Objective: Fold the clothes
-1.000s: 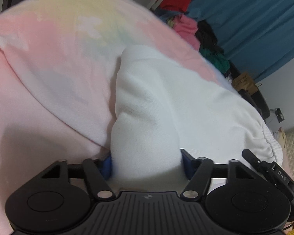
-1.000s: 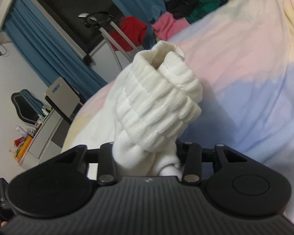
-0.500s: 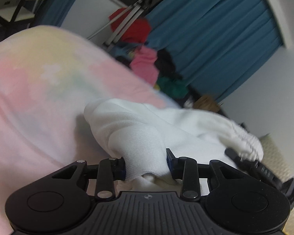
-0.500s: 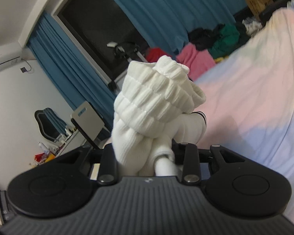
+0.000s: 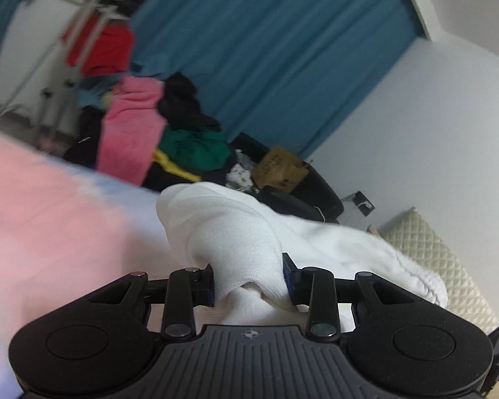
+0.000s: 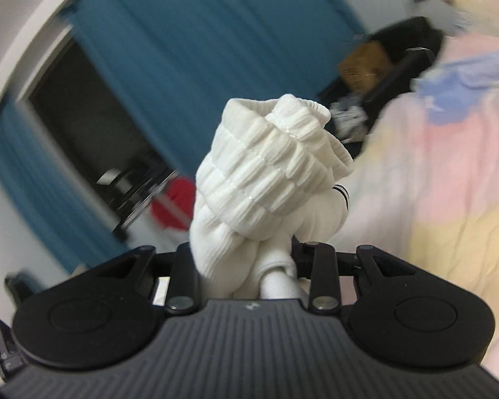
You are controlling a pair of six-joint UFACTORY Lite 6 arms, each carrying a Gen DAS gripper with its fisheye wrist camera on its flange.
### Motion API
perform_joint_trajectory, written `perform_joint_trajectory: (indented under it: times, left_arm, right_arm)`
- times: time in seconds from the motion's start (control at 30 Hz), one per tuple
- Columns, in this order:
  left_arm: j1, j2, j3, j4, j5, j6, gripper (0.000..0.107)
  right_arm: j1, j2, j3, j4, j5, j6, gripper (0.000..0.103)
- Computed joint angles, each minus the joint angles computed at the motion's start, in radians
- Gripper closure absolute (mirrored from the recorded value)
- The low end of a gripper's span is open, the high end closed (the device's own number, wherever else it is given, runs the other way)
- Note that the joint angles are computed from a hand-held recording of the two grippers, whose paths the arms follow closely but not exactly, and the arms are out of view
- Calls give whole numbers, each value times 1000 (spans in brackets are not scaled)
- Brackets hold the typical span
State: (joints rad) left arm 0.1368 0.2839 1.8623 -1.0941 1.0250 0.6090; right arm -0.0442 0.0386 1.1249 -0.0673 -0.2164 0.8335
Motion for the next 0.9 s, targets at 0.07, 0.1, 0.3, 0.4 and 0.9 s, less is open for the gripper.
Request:
perform_joint_trajectory:
  times: [0.07,0.1,0.3,0.4,0.9]
  left_arm:
    - [-157,140,169,101,-104,-124,71]
    - [-212,178,204,143,-140,-152,71]
    - [-338,199,-112,-21,-348,193,71]
    - [-352,289,-200,-175,-431,436,70]
    - [-270,-41,-597,-62,-463,616,27]
  right_arm:
    - [-65,61,10,-81,-36,107,68]
    - [-89,88,-6,-58,-72,108,68]
    - [-137,244,-226,46,-388,127,68]
    - [-87,345,-317,154,-507,87,67]
    - [-40,193,-411,329,-145,20,44]
